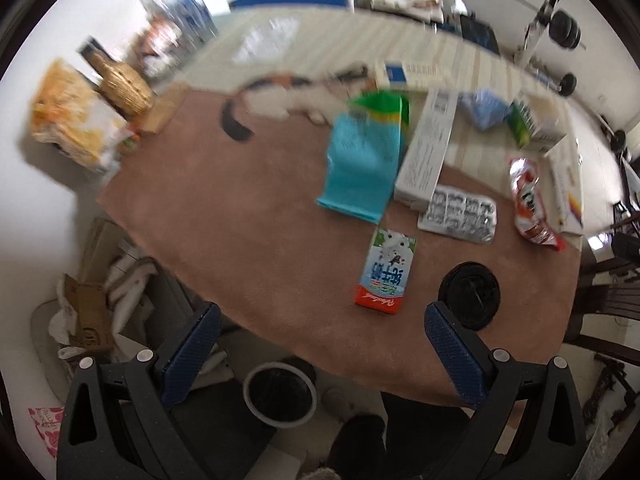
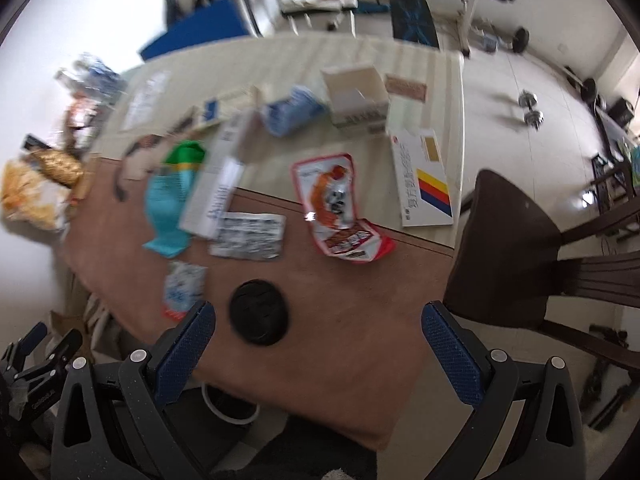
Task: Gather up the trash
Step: 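Grasp the milk carton with the left tool while the right tool grasps the red snack packet, then carry both items to the white bin and release them inside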
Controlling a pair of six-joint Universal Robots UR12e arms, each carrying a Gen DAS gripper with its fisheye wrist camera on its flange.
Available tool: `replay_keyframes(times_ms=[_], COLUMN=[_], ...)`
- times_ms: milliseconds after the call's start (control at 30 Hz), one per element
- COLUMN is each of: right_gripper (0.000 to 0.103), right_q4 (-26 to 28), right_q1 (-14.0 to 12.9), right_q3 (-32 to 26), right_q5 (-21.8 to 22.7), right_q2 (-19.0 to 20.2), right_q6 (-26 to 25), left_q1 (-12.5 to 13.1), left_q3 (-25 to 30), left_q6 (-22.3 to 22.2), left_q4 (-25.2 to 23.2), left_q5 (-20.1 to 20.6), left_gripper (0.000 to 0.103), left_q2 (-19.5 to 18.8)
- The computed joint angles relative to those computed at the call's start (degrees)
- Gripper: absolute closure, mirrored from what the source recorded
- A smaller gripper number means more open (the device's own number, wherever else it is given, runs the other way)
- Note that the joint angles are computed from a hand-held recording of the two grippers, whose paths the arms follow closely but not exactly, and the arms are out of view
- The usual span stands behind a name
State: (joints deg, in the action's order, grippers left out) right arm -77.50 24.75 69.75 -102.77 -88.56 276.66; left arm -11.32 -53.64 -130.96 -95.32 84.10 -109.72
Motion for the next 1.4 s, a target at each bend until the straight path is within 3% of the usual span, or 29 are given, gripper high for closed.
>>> replay_keyframes(times_ms=[133,300,367,400,467,533,633,767,1100,1300,1400], right_gripper=[0.000,0.000,0.000,0.000,0.002,0.009,0.016,0.055,0.058,0.058,0.058], right_q4=[-6.4,-8.5,-8.3,-7.9,-7.8,-8.2,-8.4,-7.5,-11.4,-11.5,-12.3], right_q1=[-6.4,-11.9,-13.3,-13.7,-14.7,-15.2,-14.5,-12.9,-12.0,-8.6,-6.5], right_q3=[10.5,15.9,16.8,17.0,17.8,18.8,18.4,16.7,18.0,12.8,9.6], right_q5=[7.6,13.1,14.6,15.0,16.6,18.1,16.3,12.8,11.5,7.1,5.1], right_q2=[-4.1,-4.1,-3.5,-3.1,-2.5,-2.0,-1.6,-0.7,-3.5,-1.9,-0.4], right_q6=[-5.5,-12.9,-15.6,-16.8,-19.0,-20.3,-19.8,-18.9,-15.4,-15.2,-15.6], left_q1=[-2.9,-5.4,-5.7,-5.8,-5.6,-5.3,-5.0,-4.4,-2.2,1.8,4.0], left_q3=[1.1,0.7,0.6,0.8,1.1,0.9,-0.1,-0.7,4.0,4.7,1.3], left_q6=[0.1,-1.1,-1.9,-2.4,-3.1,-3.6,-4.3,-5.5,-6.3,-7.0,-7.6], left_q4=[-5.5,-7.5,-7.8,-8.4,-9.2,-9.0,-7.3,-5.9,-7.5,-6.8,-3.5], left_q5=[4.0,8.1,8.8,9.0,8.6,7.9,8.2,7.5,2.4,-3.4,-6.1], left_gripper=[0.000,0.003,0.030,0.035,0.057,0.057,0.057,0.057,0.057,0.057,0.057], left_q2=[-3.7,-6.5,-7.1,-7.3,-7.5,-7.4,-6.7,-5.7,-5.3,-3.1,-1.0])
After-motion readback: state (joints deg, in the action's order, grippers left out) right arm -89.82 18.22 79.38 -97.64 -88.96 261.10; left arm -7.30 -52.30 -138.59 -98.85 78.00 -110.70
